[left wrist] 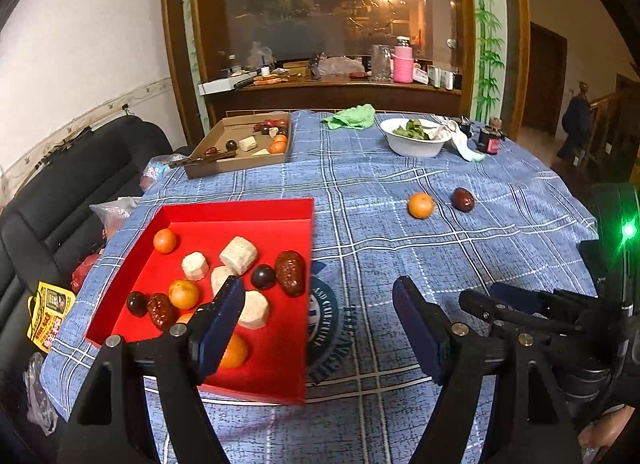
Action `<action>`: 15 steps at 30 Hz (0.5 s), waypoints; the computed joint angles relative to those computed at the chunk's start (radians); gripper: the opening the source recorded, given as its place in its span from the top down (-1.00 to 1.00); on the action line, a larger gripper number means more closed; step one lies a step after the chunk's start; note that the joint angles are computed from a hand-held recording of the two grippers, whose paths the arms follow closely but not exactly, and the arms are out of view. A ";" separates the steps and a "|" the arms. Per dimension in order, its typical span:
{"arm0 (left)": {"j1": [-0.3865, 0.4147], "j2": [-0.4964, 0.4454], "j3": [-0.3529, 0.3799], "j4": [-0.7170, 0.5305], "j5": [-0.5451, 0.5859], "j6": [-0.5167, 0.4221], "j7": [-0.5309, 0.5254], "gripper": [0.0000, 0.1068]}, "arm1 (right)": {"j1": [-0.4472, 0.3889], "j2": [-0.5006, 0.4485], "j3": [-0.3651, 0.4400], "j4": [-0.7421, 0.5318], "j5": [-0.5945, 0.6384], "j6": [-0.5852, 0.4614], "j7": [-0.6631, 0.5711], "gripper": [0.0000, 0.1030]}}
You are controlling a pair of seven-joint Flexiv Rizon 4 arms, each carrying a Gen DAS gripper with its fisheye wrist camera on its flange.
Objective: Organize fruits
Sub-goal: 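Move both open grippers back toward the last mandarin and date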
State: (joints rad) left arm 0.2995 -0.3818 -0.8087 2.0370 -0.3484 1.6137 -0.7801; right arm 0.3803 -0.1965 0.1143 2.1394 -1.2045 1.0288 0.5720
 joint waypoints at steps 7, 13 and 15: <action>-0.062 0.004 0.055 -0.009 0.004 -0.013 0.008 -0.41 | -0.014 0.008 -0.003 0.020 -0.014 0.019 0.020 0.18; -0.134 0.001 0.121 -0.026 -0.016 -0.029 0.028 -0.42 | -0.029 0.014 -0.005 0.038 -0.019 0.035 0.032 0.18; -0.157 0.000 0.142 -0.032 -0.026 -0.037 0.035 -0.42 | -0.035 0.017 -0.006 0.045 -0.020 0.039 0.035 0.18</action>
State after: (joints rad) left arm 0.1424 -0.3820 -0.6671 2.0052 -0.3744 1.5769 -0.7455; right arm 0.3456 -0.1793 0.1083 2.1848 -1.2246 1.0681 0.6067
